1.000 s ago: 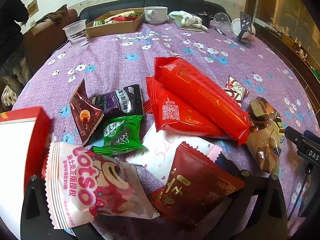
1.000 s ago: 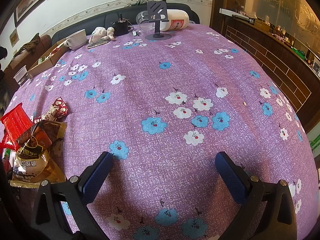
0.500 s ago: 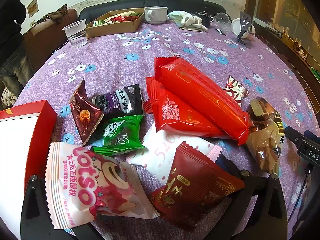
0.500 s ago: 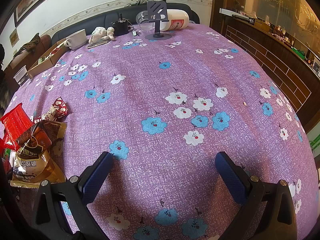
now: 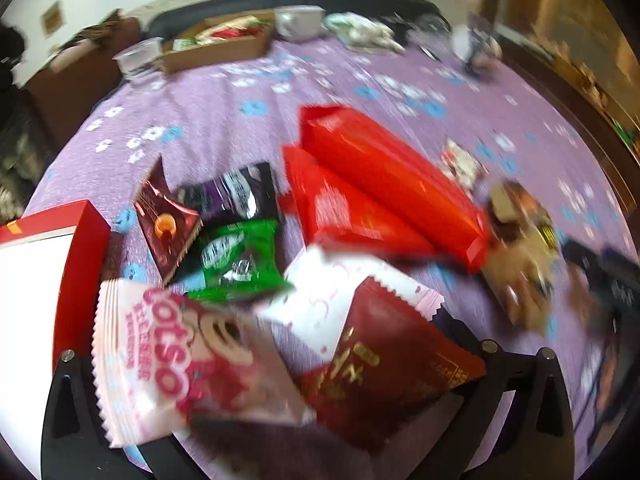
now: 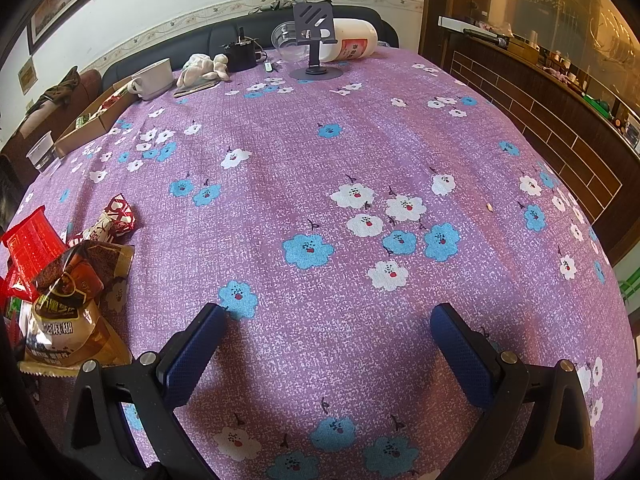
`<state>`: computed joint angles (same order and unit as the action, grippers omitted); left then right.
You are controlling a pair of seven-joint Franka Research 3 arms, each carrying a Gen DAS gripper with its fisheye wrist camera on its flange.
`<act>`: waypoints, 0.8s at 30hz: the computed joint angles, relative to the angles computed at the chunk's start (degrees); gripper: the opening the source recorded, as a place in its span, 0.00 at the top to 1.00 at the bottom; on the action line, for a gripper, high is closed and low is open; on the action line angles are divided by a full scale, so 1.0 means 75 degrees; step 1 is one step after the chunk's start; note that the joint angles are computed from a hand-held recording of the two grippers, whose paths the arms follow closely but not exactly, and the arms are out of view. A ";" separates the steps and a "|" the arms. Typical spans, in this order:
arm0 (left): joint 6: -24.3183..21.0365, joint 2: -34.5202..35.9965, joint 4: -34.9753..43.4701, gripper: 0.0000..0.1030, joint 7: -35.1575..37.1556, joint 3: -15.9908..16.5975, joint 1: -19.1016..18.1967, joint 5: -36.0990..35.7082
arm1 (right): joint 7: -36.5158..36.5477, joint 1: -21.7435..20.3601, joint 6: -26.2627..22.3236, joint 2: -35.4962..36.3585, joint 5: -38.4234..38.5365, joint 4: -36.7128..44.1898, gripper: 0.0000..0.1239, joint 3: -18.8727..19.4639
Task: Organize snacks
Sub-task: 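Grasp the gold-brown snack bag with the right gripper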
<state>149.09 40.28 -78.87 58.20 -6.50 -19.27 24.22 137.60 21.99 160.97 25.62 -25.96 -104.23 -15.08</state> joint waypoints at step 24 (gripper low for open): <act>0.2344 -0.3698 -0.4693 0.00 -0.2366 0.0479 0.0713 0.3605 | -0.3651 -0.0601 -0.0327 -0.0301 0.2452 0.0587 0.19 0.1624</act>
